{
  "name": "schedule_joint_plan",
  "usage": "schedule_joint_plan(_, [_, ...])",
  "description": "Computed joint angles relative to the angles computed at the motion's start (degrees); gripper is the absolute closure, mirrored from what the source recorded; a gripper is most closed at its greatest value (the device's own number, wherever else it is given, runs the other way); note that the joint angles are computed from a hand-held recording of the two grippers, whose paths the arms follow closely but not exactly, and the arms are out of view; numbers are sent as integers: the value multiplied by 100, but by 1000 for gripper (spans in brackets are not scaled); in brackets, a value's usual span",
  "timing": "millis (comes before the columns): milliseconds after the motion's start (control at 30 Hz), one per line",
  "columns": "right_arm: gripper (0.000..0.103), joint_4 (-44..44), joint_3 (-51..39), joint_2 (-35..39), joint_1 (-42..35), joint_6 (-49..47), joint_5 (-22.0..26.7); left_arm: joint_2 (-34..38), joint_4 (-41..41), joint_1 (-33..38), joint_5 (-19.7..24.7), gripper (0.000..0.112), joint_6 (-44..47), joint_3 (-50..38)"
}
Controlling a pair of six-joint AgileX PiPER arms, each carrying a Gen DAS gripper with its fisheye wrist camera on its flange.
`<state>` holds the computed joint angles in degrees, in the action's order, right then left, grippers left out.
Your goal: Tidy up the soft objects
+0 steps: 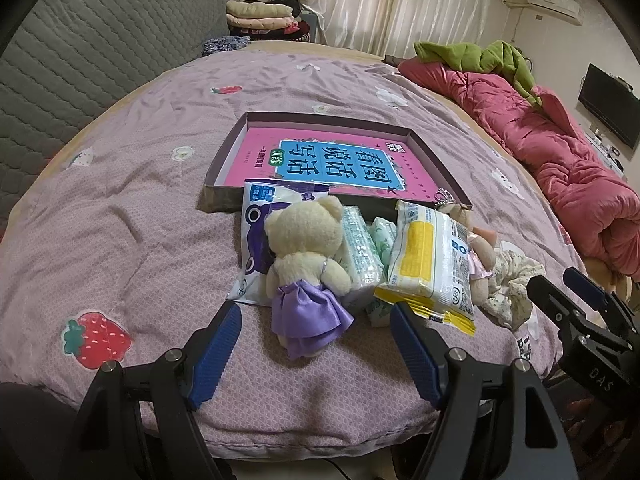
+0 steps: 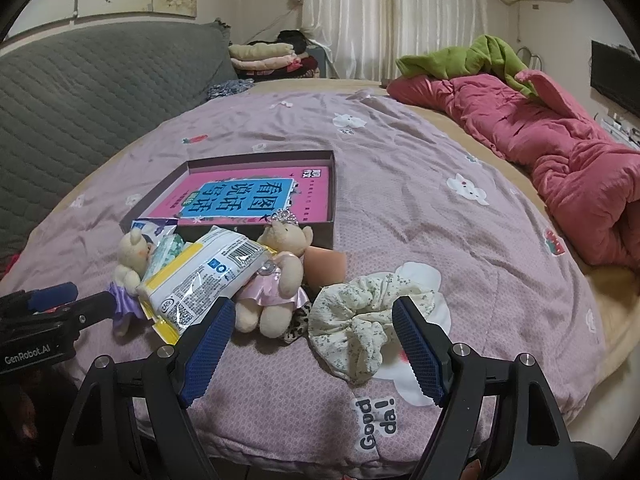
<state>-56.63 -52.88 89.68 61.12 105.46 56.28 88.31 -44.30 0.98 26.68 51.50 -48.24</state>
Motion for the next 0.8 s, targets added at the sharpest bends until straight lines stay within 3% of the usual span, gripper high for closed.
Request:
schedule_joint_plan(167, [22, 122, -13, -22, -33, -146, -25, -84, -173, -29, -210, 36, 220, 83])
schedule_joint_plan(300, [22, 43, -5, -7, 10, -45, 9, -10, 71, 19, 66, 36, -94, -49])
schedule_joint_plan(567, [22, 370, -168, 64, -4, -533, 250, 24, 177, 47, 154, 36, -216, -92])
schedule_joint_plan(800, [22, 312, 39, -60, -89, -140, -91, 231, 135, 151, 181, 36, -243, -224])
